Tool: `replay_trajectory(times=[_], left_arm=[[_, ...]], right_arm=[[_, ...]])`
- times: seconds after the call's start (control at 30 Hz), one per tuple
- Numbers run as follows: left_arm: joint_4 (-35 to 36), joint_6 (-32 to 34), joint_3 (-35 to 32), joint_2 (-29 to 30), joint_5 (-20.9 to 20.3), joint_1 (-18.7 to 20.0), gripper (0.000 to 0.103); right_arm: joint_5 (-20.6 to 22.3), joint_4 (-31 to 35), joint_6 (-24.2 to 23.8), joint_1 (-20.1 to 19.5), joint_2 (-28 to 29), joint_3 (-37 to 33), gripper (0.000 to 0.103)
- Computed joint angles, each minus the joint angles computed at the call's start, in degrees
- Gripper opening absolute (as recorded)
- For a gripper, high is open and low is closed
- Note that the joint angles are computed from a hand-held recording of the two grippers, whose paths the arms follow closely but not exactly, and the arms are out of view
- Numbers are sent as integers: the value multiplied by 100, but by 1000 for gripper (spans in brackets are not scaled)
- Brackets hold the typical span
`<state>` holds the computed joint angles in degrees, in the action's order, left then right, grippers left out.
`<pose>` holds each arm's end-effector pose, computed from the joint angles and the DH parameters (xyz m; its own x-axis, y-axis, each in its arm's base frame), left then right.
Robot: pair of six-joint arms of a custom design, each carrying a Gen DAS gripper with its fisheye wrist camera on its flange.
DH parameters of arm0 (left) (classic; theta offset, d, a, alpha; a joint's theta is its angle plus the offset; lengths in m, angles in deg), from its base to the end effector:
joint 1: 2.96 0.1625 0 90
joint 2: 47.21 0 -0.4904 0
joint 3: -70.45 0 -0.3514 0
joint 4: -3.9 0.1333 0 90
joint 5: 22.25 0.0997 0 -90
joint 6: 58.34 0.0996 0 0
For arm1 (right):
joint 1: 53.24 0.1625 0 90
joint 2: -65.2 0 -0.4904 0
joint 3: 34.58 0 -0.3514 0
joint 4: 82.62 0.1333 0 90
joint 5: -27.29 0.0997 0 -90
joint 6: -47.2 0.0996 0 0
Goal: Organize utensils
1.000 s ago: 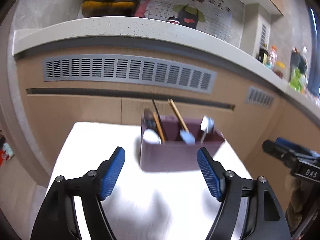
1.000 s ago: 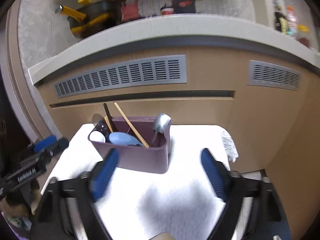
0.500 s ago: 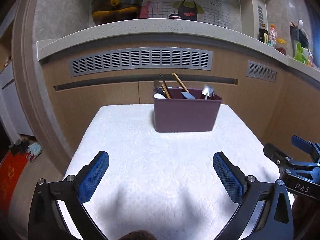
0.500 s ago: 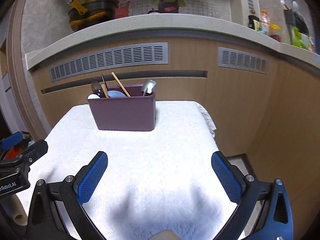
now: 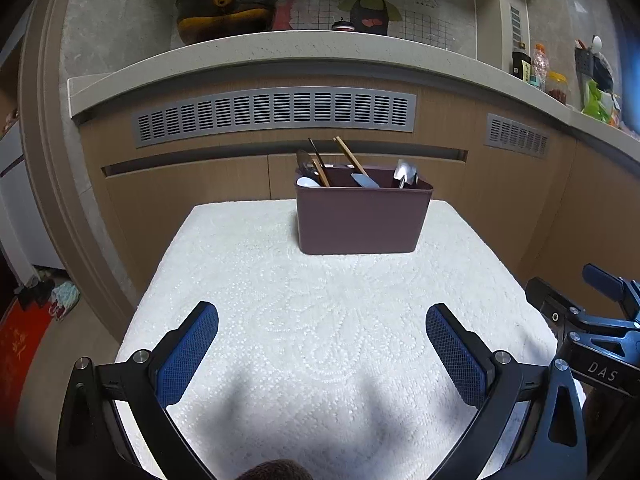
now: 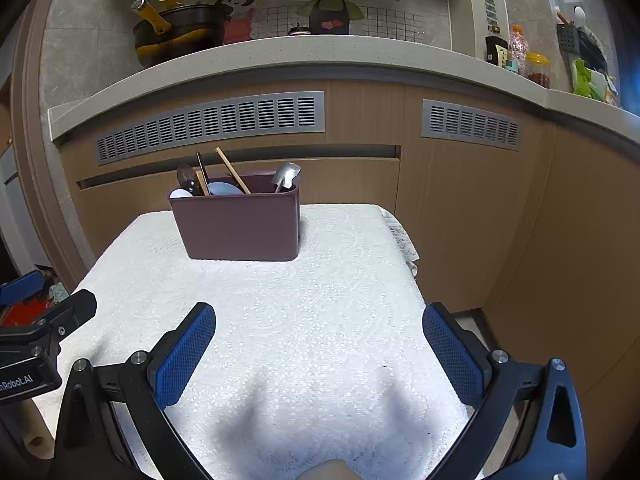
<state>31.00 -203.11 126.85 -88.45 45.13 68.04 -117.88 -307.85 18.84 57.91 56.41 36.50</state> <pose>-0.0685 -0.7262 0.2583 -0.6623 0.3924 -0.6382 0.7358 0.5013 -0.4553 0.3121 -0.6638 0.0050 -0.6676 0.3327 0.6660 -0.4807 0.4905 -0.7269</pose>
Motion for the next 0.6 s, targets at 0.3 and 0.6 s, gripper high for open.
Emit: replay_trajectory(times=[0.3,0.6], left_arm=[[45,-29,-51,26,6,9,103],[64,-36,-59,31,16,9,103]], right_arm=[[-20,0,-21,7,0,-6,103],[4,-44,-62,6,-28,57,103]])
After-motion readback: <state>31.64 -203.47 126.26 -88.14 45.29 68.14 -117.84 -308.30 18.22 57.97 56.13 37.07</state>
